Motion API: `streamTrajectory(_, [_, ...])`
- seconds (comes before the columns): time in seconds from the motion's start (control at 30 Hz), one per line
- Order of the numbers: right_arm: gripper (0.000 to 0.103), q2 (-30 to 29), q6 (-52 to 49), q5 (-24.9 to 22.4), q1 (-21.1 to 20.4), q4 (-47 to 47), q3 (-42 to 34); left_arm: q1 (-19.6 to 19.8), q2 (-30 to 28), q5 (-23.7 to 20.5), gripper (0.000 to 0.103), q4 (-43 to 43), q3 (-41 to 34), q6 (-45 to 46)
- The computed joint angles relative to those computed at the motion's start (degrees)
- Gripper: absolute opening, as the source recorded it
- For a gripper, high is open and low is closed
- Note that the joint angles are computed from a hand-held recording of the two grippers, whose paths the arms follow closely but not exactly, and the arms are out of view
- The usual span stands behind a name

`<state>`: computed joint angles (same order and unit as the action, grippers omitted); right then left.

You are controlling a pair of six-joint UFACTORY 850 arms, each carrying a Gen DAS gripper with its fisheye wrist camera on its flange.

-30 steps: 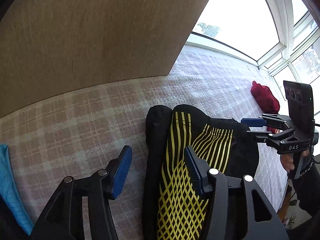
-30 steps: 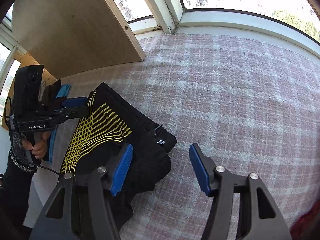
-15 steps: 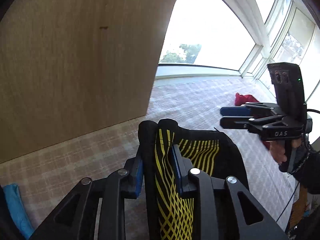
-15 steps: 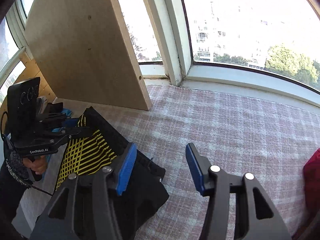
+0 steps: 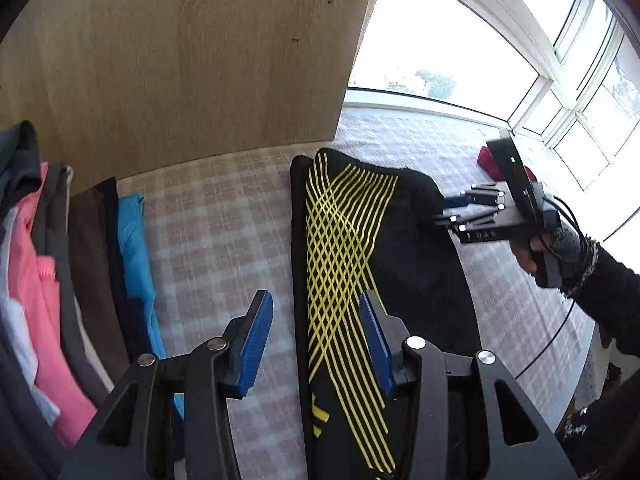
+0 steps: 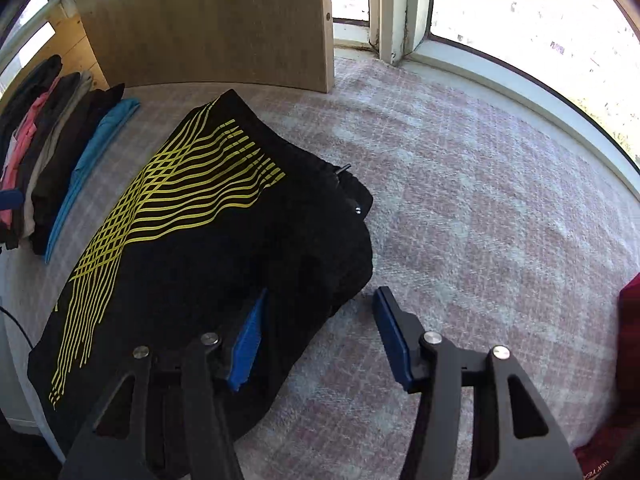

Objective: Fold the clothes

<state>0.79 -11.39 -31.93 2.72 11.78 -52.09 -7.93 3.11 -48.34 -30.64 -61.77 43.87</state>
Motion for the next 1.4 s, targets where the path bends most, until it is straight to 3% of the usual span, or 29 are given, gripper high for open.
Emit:
streamTrajectory(0.07, [0.053,1.75,1.63,-2.84,0.51,1.23,-0.41,2.19,6.72,-2.24,0.045,4.76,5.8,-2.14])
streamTrajectory(0.17, [0.053,7.64,-4.78,-6.82,0.75,10.45,1.94,7.83,13.54,-9.11,0.046,7.37,13.44,-3.63])
streamTrajectory(0.27, [0.054,16.07,-2.63,-11.53,3.79,11.8,6.21,11.65,17.43,-12.39,0.046,8.58,19.28,-2.74])
streamTrajectory(0.37, [0.054,24.16,2.09,-16.61,7.6,13.56,10.86,14.65,17.59,-13.77,0.046,5.94,21.76,0.79])
streamTrajectory(0.47, [0.054,31.89,13.56,-18.39,15.0,9.68,15.9,15.78,15.46,-14.97,0.048,2.76,22.15,3.77])
streamTrajectory(0.5, [0.054,33.74,16.74,-18.82,17.04,9.9,17.45,16.24,14.85,-15.94,0.054,0.92,21.96,5.74])
streamTrajectory(0.63, [0.054,39.72,30.54,-17.52,26.05,10.53,22.94,16.13,13.94,-19.44,0.054,-0.46,21.18,8.87])
streamTrajectory(0.73, [0.054,40.43,45.07,-13.23,36.17,5.02,24.63,16.1,13.77,-22.72,0.054,-0.98,20.49,11.44])
streamTrajectory(0.83, [0.054,36.91,55.8,-11.01,42.17,0.73,24.14,15.41,13.24,-23.9,0.054,0.45,20.33,10.86])
streamTrajectory(0.87, [0.054,36.33,57.47,-10.92,43.51,0.92,23.88,15.98,13.42,-25.93,0.053,0.92,20.04,10.15])
streamTrajectory(0.97, [0.053,38.32,68.08,-10.55,50.31,-4.69,23.15,23.08,17.24,-37.16,0.052,-1.95,18.06,15.85])
streamTrajectory(1.0, [0.048,39.1,73.52,-11.1,53.06,-8.88,22.73,24.51,19.03,-37.92,0.055,-1.96,17.6,18.16])
streamTrajectory(1.07, [0.041,39.58,82.35,-13.42,56.56,-15.89,21.98,25.0,22.12,-34.27,0.057,0.88,16.99,21.04])
streamTrajectory(1.1, [0.041,39.46,83.17,-12.89,56.27,-16.4,22.25,24.92,22.91,-32.69,0.057,1.74,16.95,22.13])
streamTrajectory(1.27, [0.043,34.88,81.78,-10.42,53.46,-16.37,22.6,20.0,18.94,-25.32,0.057,3.1,19.43,21.24])
streamTrajectory(1.4, [0.043,31.99,84.78,-9.2,54.57,-20.89,21.46,16.24,16.16,-22.92,0.057,3.88,20.46,18.04])
